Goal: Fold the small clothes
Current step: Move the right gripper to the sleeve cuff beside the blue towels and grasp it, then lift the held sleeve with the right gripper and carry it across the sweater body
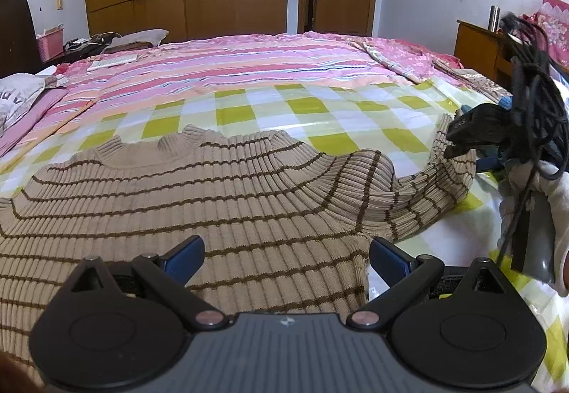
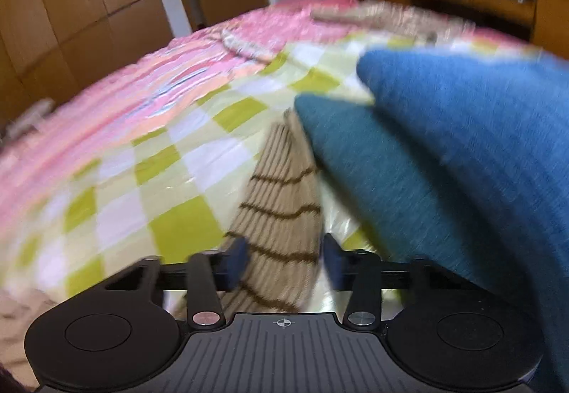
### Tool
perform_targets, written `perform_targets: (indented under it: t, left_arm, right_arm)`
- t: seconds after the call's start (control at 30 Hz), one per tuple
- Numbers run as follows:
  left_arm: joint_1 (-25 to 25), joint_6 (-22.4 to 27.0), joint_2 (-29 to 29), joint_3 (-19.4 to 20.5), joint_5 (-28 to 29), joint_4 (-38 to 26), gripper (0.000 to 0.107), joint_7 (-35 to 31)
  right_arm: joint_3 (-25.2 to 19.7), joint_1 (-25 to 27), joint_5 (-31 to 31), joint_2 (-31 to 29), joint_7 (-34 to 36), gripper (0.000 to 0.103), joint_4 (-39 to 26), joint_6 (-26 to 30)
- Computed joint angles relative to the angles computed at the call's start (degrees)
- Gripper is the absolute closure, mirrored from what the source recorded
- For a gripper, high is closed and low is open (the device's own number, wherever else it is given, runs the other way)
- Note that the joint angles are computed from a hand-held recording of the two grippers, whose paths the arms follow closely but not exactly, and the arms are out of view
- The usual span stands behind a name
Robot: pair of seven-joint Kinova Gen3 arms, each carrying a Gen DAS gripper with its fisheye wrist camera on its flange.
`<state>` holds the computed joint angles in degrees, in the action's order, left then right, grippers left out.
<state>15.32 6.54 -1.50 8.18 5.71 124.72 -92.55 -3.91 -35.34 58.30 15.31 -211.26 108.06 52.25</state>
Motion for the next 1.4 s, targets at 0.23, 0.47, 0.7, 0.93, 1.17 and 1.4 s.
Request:
perform_targets:
  t: [0.23,0.47,0.7,0.93,1.17,1.4]
  left_arm:
    - [12.1,0.1,-0.9,-14.4,16.1,1.0,0.004,-16.3]
    - [2.9,1.0,-1.4,-6.9,24.3,1.4,0.004,-24.9]
    - [3.6,2.0,-4.0,-9.6,27.3,2.5,0.004,-28.8]
    - [3.8,4.0,-9.0,-15.4,26.3,5.3,0.004,-30.5]
    - [2.3,5.4,-15.6,-22.0,21.4,9.1,0.004,-30.2]
    - [2.7,5.5,-20.2,-28.9,16.6,12.3,0.004,-29.4]
  right_arm:
    - [2.1,2.1,6.4,-8.6,-16.3,0.095,11.0,-13.8]
    - [-4.8,4.5,16.2,-9.2,-24.7,0.096,12.6,-11.0]
    - [-7.3,3.4,18.0,-10.7,-20.5,0.096,9.7,-9.9]
    - [-9.6,-0.3,20.3,-9.0,-12.3,0.096,3.2,-11.7]
    - [-9.8,-7.3,17.7,-0.8,2.9,0.096,-8.0,-15.9]
    - [-27.7,-1.3,17.9,12.0,19.2,0.096,-20.1,-8.8]
